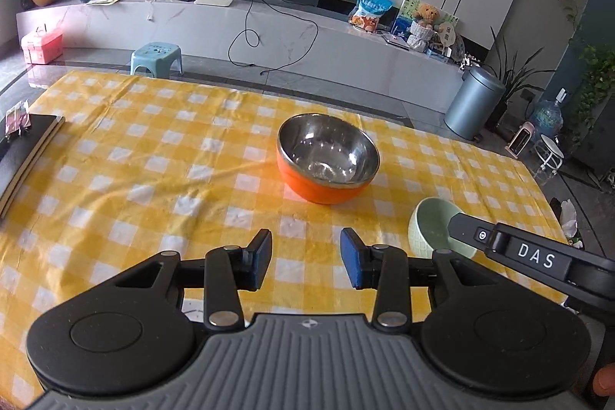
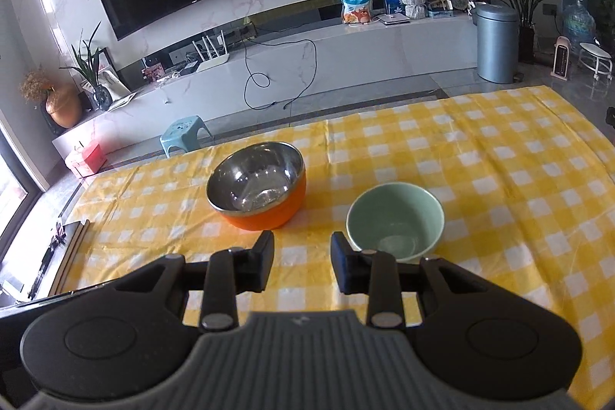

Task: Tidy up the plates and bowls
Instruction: 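Move the left tool to the orange steel bowl rim and close it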

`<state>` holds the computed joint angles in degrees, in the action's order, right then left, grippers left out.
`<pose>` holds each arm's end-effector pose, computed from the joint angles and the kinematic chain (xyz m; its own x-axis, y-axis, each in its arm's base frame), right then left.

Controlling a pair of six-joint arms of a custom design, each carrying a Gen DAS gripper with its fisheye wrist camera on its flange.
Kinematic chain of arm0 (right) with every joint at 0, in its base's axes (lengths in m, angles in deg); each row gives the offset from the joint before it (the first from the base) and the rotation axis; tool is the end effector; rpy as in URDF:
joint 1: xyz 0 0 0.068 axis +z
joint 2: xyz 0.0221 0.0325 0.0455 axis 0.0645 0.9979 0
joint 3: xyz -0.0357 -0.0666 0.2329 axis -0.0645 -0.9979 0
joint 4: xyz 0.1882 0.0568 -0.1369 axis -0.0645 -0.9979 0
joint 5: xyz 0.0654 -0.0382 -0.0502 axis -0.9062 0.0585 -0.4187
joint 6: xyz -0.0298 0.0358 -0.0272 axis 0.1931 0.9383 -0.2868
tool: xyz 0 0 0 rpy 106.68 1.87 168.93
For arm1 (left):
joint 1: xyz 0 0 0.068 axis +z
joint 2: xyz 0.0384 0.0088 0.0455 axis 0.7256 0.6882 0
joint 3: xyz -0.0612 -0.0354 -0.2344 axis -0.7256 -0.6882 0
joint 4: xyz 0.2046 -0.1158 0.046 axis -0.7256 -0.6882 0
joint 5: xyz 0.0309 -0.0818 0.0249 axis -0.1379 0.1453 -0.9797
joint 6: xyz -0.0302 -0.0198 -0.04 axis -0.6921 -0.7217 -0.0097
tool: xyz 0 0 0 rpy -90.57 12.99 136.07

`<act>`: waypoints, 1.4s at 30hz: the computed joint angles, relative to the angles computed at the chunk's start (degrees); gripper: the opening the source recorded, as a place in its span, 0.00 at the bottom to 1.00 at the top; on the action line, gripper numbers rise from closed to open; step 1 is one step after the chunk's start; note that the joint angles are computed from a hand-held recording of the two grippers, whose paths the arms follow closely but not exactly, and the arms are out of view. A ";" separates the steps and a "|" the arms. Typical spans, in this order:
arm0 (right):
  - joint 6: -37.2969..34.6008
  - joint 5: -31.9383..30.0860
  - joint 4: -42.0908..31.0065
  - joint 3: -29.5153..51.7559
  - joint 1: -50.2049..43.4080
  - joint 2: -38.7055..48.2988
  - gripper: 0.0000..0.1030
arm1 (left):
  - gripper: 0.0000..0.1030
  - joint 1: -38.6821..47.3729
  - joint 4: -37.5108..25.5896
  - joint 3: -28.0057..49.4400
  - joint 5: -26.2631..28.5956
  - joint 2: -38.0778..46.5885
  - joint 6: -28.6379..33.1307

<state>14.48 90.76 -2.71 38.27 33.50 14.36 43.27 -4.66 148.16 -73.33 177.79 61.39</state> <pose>0.3083 0.1631 0.2216 -0.6370 0.3119 -0.7049 0.1678 0.9487 0.2680 0.3202 -0.0267 0.1994 -0.7304 -0.0277 -0.6825 0.1705 0.9601 -0.2215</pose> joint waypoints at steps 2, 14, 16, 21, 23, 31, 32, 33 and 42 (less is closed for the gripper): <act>-0.10 -1.18 0.35 1.92 -1.24 2.02 0.31 | 0.43 0.17 0.22 2.37 0.25 2.38 -0.03; -1.32 -8.04 -1.38 20.28 -6.55 19.30 0.31 | 0.46 0.42 -0.72 21.97 -1.66 22.08 -1.38; -1.62 -8.96 -3.50 24.86 -6.99 22.83 0.31 | 0.49 0.42 -1.45 25.85 -2.03 25.47 -0.67; -3.57 -9.02 -10.07 37.83 -7.93 32.34 0.31 | 0.51 0.14 -5.08 35.01 -3.03 33.04 -0.20; -3.29 -9.77 -11.76 41.19 -8.35 34.86 0.31 | 0.51 -0.06 -5.99 37.61 -3.26 35.36 -0.97; -4.22 -11.08 -14.46 47.39 -8.91 40.02 0.30 | 0.51 -1.16 -8.42 44.29 -3.92 41.65 -1.83; -3.95 -11.53 -15.23 48.67 -9.03 40.93 0.29 | 0.49 -1.16 -8.60 44.80 -3.96 42.11 -1.70; -3.79 -12.00 -15.75 49.45 -9.14 41.58 0.28 | 0.47 -1.18 -8.57 45.29 -4.01 42.64 -1.61; -3.59 -13.23 -14.27 48.80 -9.13 41.93 0.22 | 0.16 -2.05 -7.88 46.18 -2.87 43.49 -1.02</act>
<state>10.88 77.54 -16.98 87.07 24.37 56.29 41.23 -12.54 194.34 -76.19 221.28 60.37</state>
